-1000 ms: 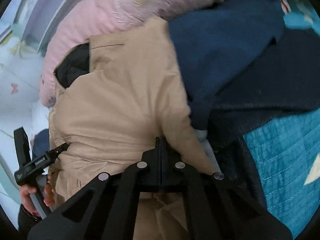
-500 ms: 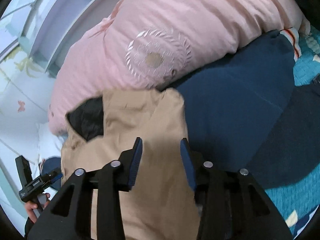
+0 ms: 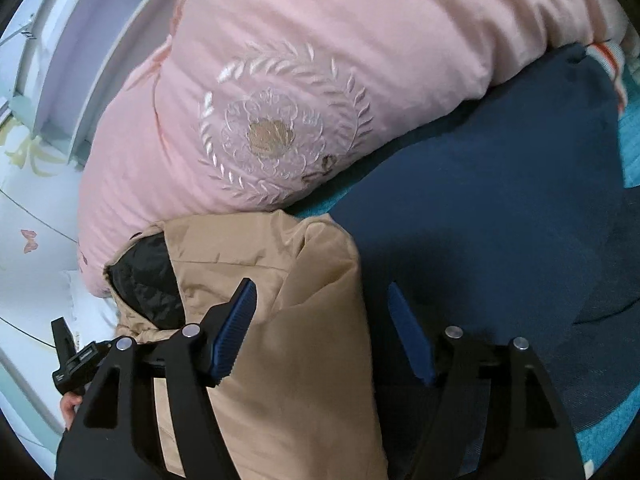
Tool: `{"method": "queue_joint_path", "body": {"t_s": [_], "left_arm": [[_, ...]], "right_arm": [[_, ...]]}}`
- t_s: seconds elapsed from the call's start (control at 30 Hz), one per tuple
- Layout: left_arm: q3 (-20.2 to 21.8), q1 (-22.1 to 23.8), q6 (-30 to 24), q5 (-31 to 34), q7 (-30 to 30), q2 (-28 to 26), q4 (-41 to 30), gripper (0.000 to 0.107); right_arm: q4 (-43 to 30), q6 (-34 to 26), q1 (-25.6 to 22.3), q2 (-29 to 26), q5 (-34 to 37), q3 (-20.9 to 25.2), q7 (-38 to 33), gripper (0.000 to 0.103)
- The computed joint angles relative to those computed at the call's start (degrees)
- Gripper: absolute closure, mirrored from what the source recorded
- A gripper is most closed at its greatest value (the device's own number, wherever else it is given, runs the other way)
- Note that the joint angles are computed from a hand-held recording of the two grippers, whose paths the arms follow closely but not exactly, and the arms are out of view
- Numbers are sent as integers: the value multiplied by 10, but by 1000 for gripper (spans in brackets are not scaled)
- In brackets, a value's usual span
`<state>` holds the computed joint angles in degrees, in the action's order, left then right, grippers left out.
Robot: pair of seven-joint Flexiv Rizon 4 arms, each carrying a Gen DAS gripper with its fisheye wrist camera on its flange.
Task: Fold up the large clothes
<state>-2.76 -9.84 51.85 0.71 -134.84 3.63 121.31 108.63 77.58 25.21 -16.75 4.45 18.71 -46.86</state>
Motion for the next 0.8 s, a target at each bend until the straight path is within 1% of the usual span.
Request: {"method": "queue_joint_path", "body": {"t_s": [0.1,0.13,0.17,0.2,0.23,0.3,0.33,0.37,0.4,0.43,0.53,0.67,0.73,0.8], "left_arm": [[-4,3,-7,23,-15,-11,-17,19],[-6,2,-6,35,-25,-11,-22,24],[-7,0,-4,40,-26,-13,-26,29],[-9,-2,-9,40,-16,-18,-35,33],[-10,-3,-12,43,-10,-23,-45,36],[-13,-7,-31,56,-7,-30,-62,40],[-13,-10,-36,58,-6,-33,-68,48],[-11,-12,-39,60,-5,-32,-68,57],[-12,-14,-46,70,-10,-32,-75,61],[-14,-17,-54,79,-10,-32,-82,68],[-18,-25,-65,104,-16,-29,-98,79],[-22,-34,-64,130,-26,-8,-102,89],[-29,-37,-73,140,-29,3,-106,91],[-30,-40,-77,145,-25,32,-94,92]], "right_arm": [[-26,-29,-15,-15,23,21,-34,38],[-34,-39,-19,-19,33,29,-49,42],[-38,-44,-16,-19,39,27,-56,51],[-31,-49,2,-14,12,6,-32,53],[-29,-53,8,-12,3,-1,-24,54],[-29,-51,7,-13,10,1,-24,56],[-26,-51,11,-11,4,-4,-19,64],[-22,-53,16,-9,-6,-10,-14,76],[-22,-57,20,-8,-15,-13,-9,81],[-14,-54,26,-3,-30,-21,-2,85],[17,-27,48,16,-94,-48,29,88],[58,17,71,42,-184,-81,102,89],[73,27,75,57,-224,-87,130,89],[93,45,75,75,-263,-93,165,89]]}}
